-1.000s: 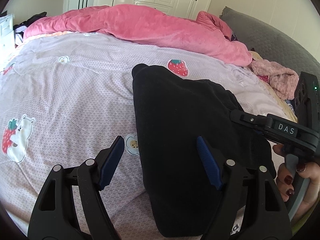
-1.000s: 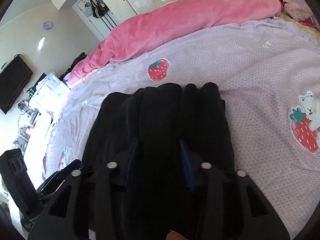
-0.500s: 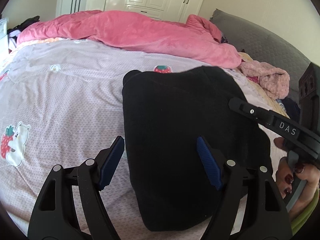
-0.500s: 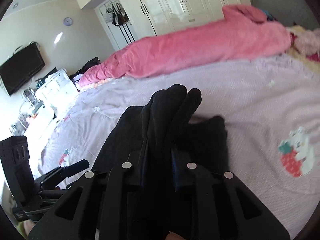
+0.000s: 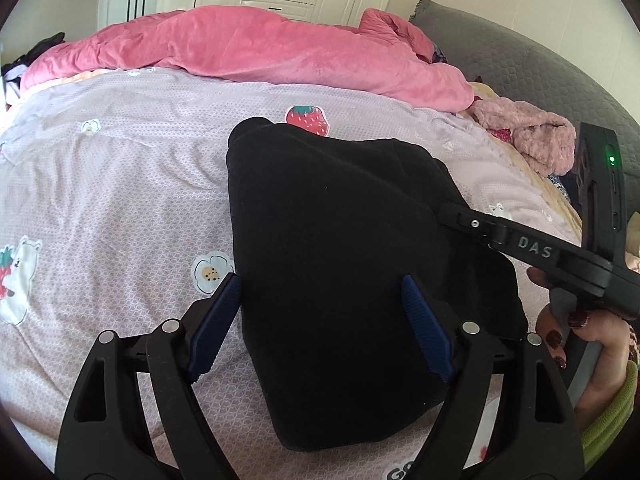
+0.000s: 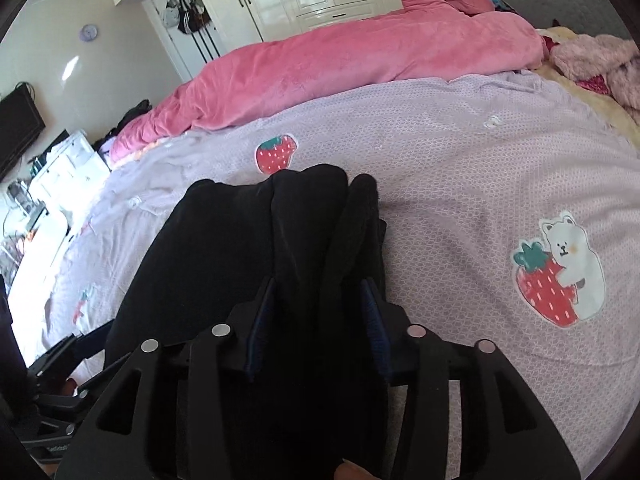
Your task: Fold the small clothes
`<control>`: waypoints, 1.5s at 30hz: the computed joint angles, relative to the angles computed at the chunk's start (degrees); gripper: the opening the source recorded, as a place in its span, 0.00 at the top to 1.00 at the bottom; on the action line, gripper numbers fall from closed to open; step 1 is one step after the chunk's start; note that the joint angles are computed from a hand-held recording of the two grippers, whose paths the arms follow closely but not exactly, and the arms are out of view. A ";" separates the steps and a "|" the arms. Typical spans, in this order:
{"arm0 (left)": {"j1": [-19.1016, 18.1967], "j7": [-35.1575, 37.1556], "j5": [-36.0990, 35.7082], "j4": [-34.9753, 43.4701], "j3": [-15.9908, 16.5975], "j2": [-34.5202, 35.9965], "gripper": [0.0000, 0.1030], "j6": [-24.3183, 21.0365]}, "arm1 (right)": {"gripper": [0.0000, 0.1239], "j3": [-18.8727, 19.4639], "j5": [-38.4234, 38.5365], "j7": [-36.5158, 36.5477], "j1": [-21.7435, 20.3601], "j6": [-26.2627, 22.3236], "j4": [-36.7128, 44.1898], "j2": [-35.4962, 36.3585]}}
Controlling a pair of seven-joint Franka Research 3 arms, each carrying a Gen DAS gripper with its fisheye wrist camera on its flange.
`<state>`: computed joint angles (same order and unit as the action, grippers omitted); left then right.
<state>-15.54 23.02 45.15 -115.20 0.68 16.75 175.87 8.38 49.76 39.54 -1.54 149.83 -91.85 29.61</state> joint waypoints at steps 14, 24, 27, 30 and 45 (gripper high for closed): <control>0.29 -4.45 4.72 -1.96 0.18 -3.15 0.28 -0.98 | 0.52 -0.44 15.25 -11.72 -3.19 -6.06 -7.45 -7.65; 3.21 -8.30 7.89 -5.60 -1.66 -6.04 0.28 -0.44 | 0.51 -3.42 23.43 -20.68 -1.23 -3.72 -15.90 -13.58; 4.08 -8.51 7.42 -7.05 -2.22 -6.59 0.28 0.22 | 0.51 -4.61 23.87 -20.01 -1.08 -4.68 -16.99 -13.80; 4.54 -8.10 6.85 -8.27 -2.66 -7.12 0.28 0.99 | 0.51 -5.23 23.42 -18.95 -1.04 -6.22 -17.51 -13.78; 4.39 -4.43 1.94 -6.52 -3.68 -2.89 0.47 3.07 | 0.62 -4.82 19.23 -16.03 0.41 -5.63 -15.76 -10.69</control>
<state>-11.15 18.58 47.08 -121.72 -3.00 13.86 178.94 3.57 68.99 23.51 -1.13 144.20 -107.61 18.91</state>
